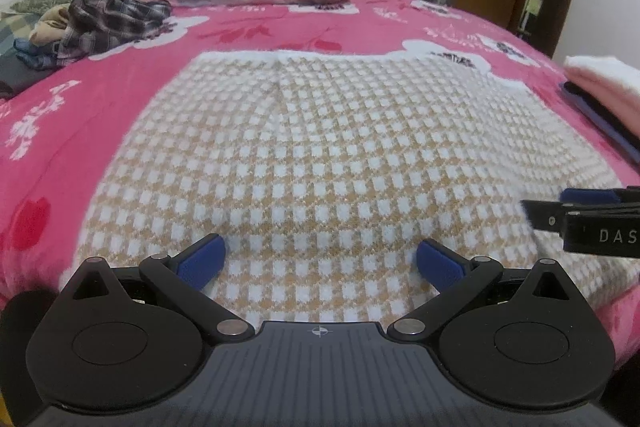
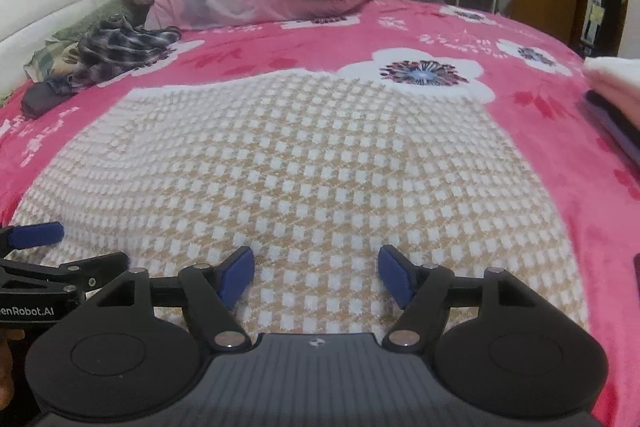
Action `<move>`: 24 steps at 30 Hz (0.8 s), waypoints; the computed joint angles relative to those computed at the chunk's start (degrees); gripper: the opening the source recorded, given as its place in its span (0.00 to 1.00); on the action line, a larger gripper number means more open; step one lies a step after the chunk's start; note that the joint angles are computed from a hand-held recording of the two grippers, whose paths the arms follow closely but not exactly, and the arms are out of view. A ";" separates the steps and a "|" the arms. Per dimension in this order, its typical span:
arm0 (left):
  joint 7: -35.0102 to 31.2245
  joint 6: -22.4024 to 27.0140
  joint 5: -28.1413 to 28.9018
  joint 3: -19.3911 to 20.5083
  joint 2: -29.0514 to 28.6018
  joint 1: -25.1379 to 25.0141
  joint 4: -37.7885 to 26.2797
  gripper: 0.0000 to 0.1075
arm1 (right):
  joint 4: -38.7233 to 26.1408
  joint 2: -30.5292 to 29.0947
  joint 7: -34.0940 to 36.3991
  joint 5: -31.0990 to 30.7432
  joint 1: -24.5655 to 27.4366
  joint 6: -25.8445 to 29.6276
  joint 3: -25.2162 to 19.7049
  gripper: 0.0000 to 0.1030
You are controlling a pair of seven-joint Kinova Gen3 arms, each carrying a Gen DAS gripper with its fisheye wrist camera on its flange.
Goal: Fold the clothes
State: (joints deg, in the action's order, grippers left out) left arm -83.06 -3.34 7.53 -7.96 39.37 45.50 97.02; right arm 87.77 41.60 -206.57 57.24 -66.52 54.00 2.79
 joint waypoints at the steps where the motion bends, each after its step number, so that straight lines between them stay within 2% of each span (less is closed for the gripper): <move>1: -0.26 0.88 -0.13 -0.08 0.13 -0.02 -0.54 0.96 | 0.36 -0.04 -0.77 0.34 -0.20 -0.25 0.19 0.70; 4: 1.20 1.90 0.85 -2.42 -0.09 1.91 -1.04 0.96 | 0.22 0.45 -0.74 1.06 -0.90 0.90 0.25 0.70; 6: 2.70 0.83 1.57 -5.70 -0.38 4.76 -0.55 0.96 | -0.72 0.63 1.73 2.33 0.73 3.73 -3.03 0.72; 8: 2.82 -1.19 1.69 -10.02 -0.46 8.57 -0.09 0.96 | -0.95 0.14 1.33 3.52 1.24 5.15 -4.17 0.77; 9: 1.91 -1.47 2.77 -12.67 -0.14 10.82 -0.49 0.96 | 0.10 -0.81 -0.27 4.96 0.38 4.66 -3.15 0.79; 11: -0.34 -2.10 5.89 -17.33 1.03 14.74 -1.57 0.96 | 3.40 -3.28 -4.93 8.70 -3.26 2.30 1.59 1.00; 12: -0.59 -2.64 6.09 -18.27 1.72 15.48 -2.29 0.96 | 4.46 -3.92 -7.13 10.63 -4.50 1.92 3.29 1.00; 14: -0.97 -1.58 5.46 -17.31 2.91 14.49 -4.75 0.96 | 4.44 -3.24 -8.75 13.78 -4.32 3.62 3.52 1.00; 16: -2.19 2.68 5.97 -17.11 5.28 13.77 -8.53 0.96 | 3.13 -1.40 -6.64 13.92 -2.78 3.72 3.08 1.00; 18: -1.06 5.40 5.11 -19.68 8.29 15.33 -11.39 0.96 | 2.82 0.44 -6.38 12.49 1.92 0.10 -0.25 1.00; 20: 1.34 4.39 2.66 -22.28 8.95 17.67 -10.79 0.96 | 4.16 1.39 -9.55 12.44 5.46 -4.12 -2.35 1.00; 22: 2.34 2.98 2.07 -20.63 8.25 16.33 -9.84 0.96 | 5.10 1.42 -10.56 14.34 4.86 -5.11 -1.49 1.00; 24: 2.69 3.08 0.79 -15.57 6.74 12.01 -9.69 0.96 | 3.94 0.93 -7.85 13.79 6.13 -4.13 -3.08 1.00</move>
